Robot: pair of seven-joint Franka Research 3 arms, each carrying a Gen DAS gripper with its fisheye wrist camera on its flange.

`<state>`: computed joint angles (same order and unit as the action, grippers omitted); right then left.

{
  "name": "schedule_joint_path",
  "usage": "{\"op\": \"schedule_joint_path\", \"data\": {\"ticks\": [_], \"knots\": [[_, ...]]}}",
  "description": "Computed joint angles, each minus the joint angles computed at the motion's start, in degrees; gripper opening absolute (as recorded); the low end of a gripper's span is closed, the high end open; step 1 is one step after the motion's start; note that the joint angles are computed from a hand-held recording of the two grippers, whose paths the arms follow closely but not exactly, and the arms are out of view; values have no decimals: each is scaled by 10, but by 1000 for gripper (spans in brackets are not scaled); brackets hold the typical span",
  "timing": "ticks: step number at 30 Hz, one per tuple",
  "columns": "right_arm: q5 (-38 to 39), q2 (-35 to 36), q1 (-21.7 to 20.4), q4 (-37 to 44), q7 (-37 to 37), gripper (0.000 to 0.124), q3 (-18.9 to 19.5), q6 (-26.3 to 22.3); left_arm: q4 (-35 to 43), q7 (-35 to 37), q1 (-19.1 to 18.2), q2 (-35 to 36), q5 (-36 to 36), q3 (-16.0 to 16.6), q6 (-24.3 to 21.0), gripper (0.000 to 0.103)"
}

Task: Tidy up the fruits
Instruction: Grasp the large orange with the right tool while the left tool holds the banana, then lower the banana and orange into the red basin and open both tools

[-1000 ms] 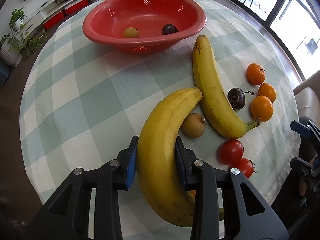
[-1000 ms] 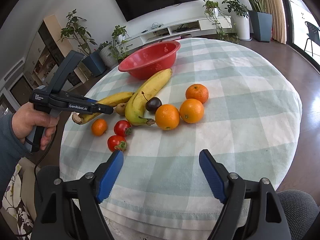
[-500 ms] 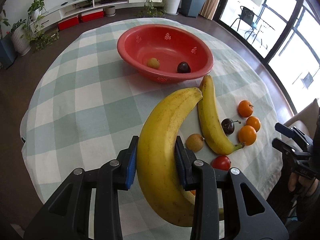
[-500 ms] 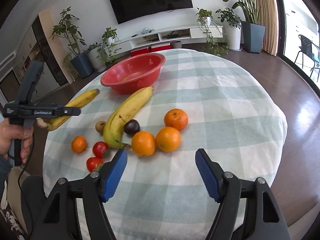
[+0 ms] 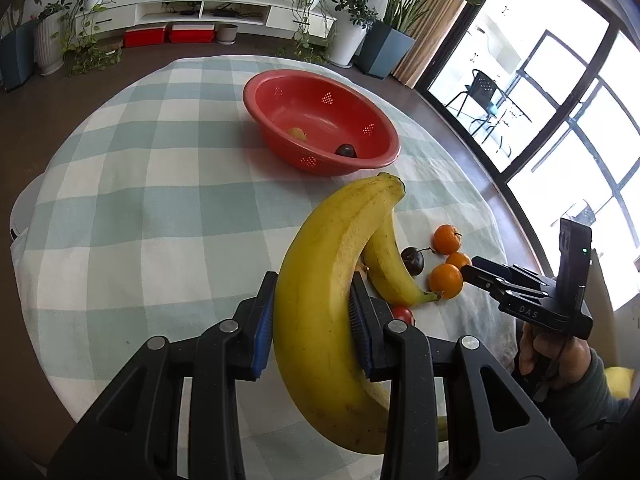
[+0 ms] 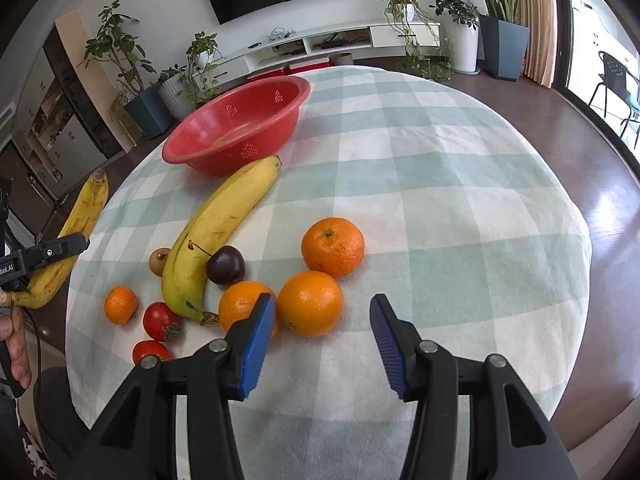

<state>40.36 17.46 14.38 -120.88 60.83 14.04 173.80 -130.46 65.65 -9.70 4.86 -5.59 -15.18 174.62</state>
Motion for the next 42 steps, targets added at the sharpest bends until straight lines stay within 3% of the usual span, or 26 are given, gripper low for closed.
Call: {"op": "schedule_joint_path", "data": {"ticks": [4, 9, 17, 23, 29, 36, 42], "knots": [[-54, 15, 25, 25, 40, 53, -35, -39, -4, 16, 6, 3, -27, -13, 11, 31], [-52, 30, 6, 46, 21, 42, -17, -62, -1, 36, 13, 10, -51, -22, 16, 31], [-4, 17, -6, 28, -15, 41, -1, -54, -1, 52, 24, 13, -75, -35, 27, 31], [76, -17, -22, 0, -78, 40, 16, -49, 7, 76, 36, 17, -102, -49, 36, 31], [165, -51, -19, 9, -150, 40, 1, -65, 34, 79, 45, 27, -95, -43, 35, 31], [153, -7, 1, 132, -169, 41, -23, -82, 137, 29, 34, 73, 1, 4, -5, 31], [-15, 119, 41, 325, -45, 41, -52, -154, 288, -5, 25, 164, 75, 30, -82, 31]]}}
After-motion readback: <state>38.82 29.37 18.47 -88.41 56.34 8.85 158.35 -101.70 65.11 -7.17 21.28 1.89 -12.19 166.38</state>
